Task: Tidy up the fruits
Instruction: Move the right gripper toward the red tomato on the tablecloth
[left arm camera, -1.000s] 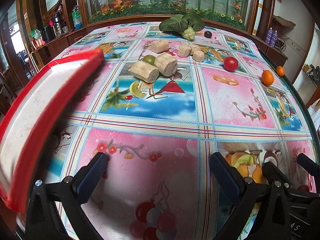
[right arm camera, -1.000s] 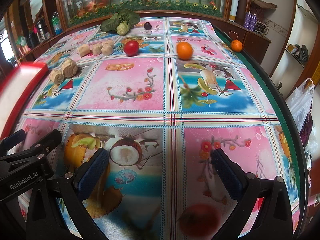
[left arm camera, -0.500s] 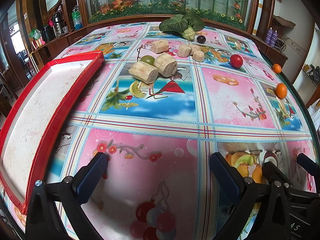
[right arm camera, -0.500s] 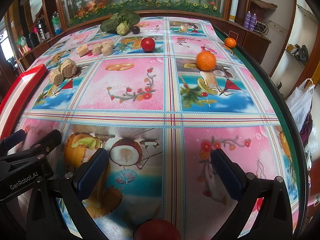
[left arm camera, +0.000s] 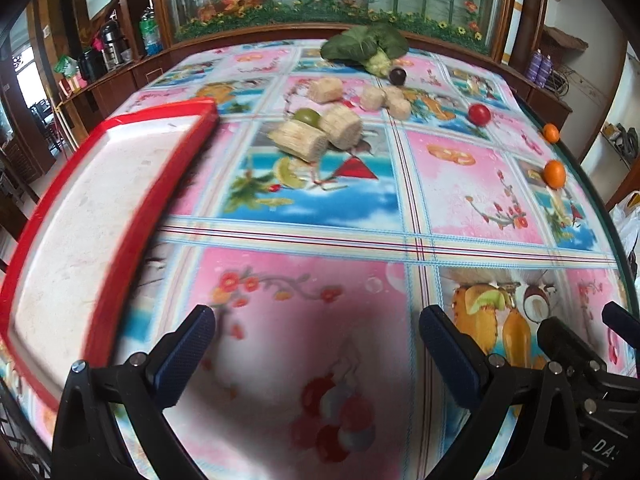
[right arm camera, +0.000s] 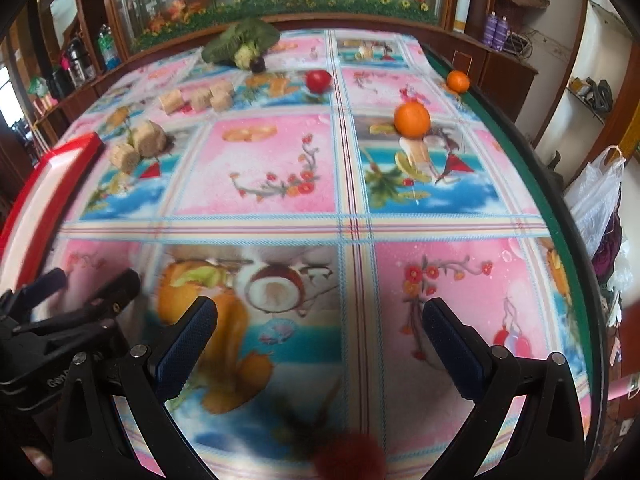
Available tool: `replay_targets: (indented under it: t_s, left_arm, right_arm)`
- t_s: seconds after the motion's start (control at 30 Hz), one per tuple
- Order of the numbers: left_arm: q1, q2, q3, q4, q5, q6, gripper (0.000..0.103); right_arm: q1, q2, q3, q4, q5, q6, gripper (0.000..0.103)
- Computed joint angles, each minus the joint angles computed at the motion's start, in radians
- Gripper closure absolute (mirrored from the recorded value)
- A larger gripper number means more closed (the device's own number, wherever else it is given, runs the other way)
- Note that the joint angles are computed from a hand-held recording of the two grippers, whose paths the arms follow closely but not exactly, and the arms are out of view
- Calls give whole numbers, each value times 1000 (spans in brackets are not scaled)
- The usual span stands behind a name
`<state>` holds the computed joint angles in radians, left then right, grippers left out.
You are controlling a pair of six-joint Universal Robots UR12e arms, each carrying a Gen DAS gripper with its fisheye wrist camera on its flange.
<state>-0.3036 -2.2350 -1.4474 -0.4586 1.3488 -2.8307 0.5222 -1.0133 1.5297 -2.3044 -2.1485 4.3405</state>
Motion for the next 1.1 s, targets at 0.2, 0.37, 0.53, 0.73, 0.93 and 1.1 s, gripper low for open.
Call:
replay_targets:
  t_s: [0.2,0.37,0.53,0.73,0.93,1.1]
  left_arm:
    - [26,43,-29,-27,-31,28,0]
    - [41,60,-51,-3,-47,8,0]
    - [45,68,-70,55,-40,13,0]
    - [47,69,-68,47,-48,17,0]
    - [49,75,-81,72,-54,31,0]
    - [49,77,-83,78,-56,38,0]
  right_arm:
    - [20,-5,-25,-15,5,-14,0]
    - [35,0,-55,25,-22,-15,0]
    - [45,6,-71,36,-40,-16,0]
    - [50,10,-86,65,-54,-9,0]
    - [53,7,-83,75,-58,12,0]
    - [57,7,-87,88,-65,21,0]
